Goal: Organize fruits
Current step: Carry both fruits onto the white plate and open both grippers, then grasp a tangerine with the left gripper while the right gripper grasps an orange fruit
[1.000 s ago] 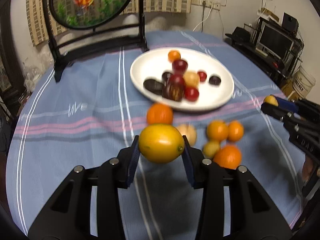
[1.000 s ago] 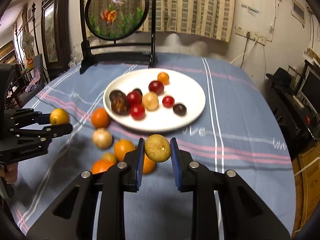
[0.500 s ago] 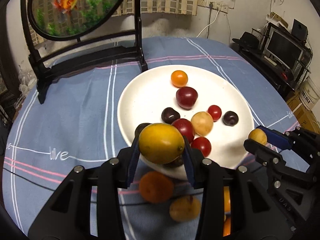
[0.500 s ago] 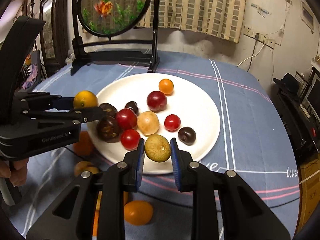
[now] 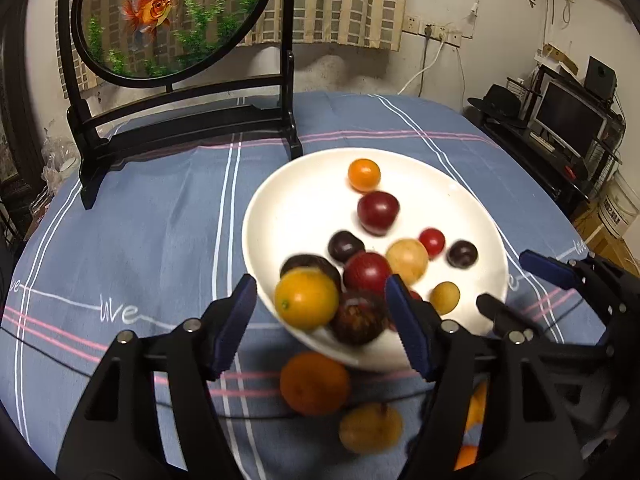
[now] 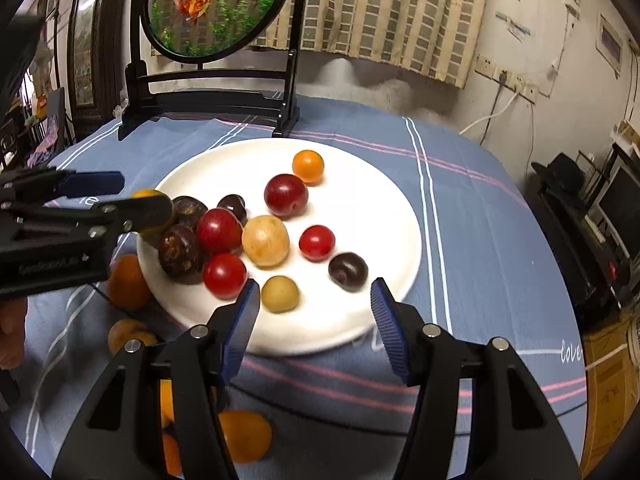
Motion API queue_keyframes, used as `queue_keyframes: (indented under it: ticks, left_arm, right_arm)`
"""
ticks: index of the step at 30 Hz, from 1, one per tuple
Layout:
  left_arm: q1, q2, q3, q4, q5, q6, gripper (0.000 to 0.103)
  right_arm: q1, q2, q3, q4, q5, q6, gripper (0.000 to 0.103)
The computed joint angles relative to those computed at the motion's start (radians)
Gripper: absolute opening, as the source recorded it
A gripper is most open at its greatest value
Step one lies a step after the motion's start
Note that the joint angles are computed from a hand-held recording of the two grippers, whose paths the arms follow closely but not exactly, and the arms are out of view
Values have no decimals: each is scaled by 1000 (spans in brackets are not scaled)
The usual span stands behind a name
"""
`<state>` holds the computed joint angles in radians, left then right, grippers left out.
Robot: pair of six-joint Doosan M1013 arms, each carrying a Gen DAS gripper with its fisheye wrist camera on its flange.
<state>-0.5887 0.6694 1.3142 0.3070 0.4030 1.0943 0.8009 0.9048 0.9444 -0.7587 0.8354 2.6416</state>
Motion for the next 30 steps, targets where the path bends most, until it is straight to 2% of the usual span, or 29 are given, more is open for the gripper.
queue_keyframes:
  ticks: [6, 15, 18, 30]
  left_arm:
    - [-21, -45, 74, 42, -22, -28, 73]
    - [-53, -104, 185, -16, -50, 32, 76]
    - [-64, -116, 218, -56, -54, 66, 76]
    - [-84, -134, 269, -77, -56, 32, 77]
  right_arm:
    - [11, -54, 96, -16, -37, 97, 58]
    - [32, -112, 217, -41, -92, 242, 58]
    - [37, -123, 243, -53, -107, 280, 58]
    - [45, -150, 309, -98, -175, 384, 58]
